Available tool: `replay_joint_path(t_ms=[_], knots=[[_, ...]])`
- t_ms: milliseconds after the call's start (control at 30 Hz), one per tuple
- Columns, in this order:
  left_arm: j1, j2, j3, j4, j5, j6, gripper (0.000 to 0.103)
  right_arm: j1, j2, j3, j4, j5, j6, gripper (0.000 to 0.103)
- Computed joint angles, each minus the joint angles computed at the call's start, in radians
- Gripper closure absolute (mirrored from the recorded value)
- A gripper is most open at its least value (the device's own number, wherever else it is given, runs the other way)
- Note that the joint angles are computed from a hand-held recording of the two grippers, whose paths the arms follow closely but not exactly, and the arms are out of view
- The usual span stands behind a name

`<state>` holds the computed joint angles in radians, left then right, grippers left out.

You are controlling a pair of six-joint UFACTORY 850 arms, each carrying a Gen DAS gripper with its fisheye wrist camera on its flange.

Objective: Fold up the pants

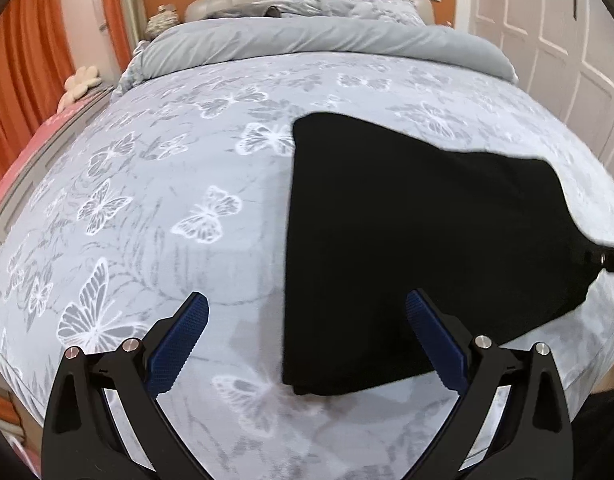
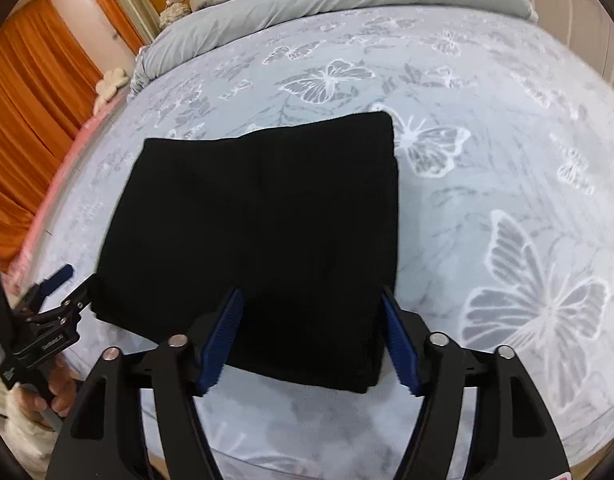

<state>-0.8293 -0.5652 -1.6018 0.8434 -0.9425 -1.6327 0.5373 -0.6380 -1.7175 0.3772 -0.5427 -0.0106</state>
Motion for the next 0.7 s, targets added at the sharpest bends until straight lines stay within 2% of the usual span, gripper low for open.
replay_joint_path(t_ms=[100,167,233,333,367,467,500,533,567,600,633,667,700], knots=[[0.02,0.018,0.023,-0.035,0.012,-0.023,0.005,-0.011,-0.004,0.005,0.05,-0.017,-0.014,0.025],[0.05,0.033,0.049,-0.113,0.073,-0.014,0.005,-0.019,-0.023,-0.009,0.07,-0.063,-0.007,0.023],[0.082,0.059,0.098,-0.184,0.188,-0.021,0.005,-0.029,-0.034,-0.007,0.123,-0.089,-0.016,0.021],[0.146,0.095,0.188,-0.393,0.448,0.061,0.005,-0.06,-0.056,0.0,0.33,-0.15,-0.127,0.016],[0.158,0.098,0.206,-0.44,0.498,0.077,0.005,-0.064,-0.056,0.008,0.363,-0.147,-0.146,0.016],[0.167,0.098,0.21,-0.416,0.542,0.039,0.005,-0.062,-0.052,0.018,0.389,-0.132,-0.174,0.014],[0.171,0.094,0.206,-0.435,0.564,0.065,0.005,-0.06,-0.046,0.031,0.41,-0.11,-0.191,0.018],[0.171,0.089,0.202,-0.44,0.59,0.074,0.012,-0.058,-0.043,0.04,0.424,-0.098,-0.208,0.037],[0.171,0.086,0.199,-0.442,0.611,0.09,0.043,-0.057,-0.042,0.04,0.433,-0.1,-0.224,0.046],[0.169,0.08,0.191,-0.47,0.622,0.125,0.049,-0.059,-0.035,0.046,0.468,-0.102,-0.254,0.062],[0.165,0.09,0.189,-0.468,0.616,0.119,0.064,-0.067,-0.015,0.063,0.526,-0.102,-0.3,0.067],[0.158,0.111,0.207,-0.437,0.632,0.089,0.072,-0.076,0.011,0.089,0.604,-0.104,-0.375,0.069],[0.149,0.134,0.221,-0.402,0.637,0.06,0.074,-0.084,0.052,0.13,0.692,-0.109,-0.465,0.07]])
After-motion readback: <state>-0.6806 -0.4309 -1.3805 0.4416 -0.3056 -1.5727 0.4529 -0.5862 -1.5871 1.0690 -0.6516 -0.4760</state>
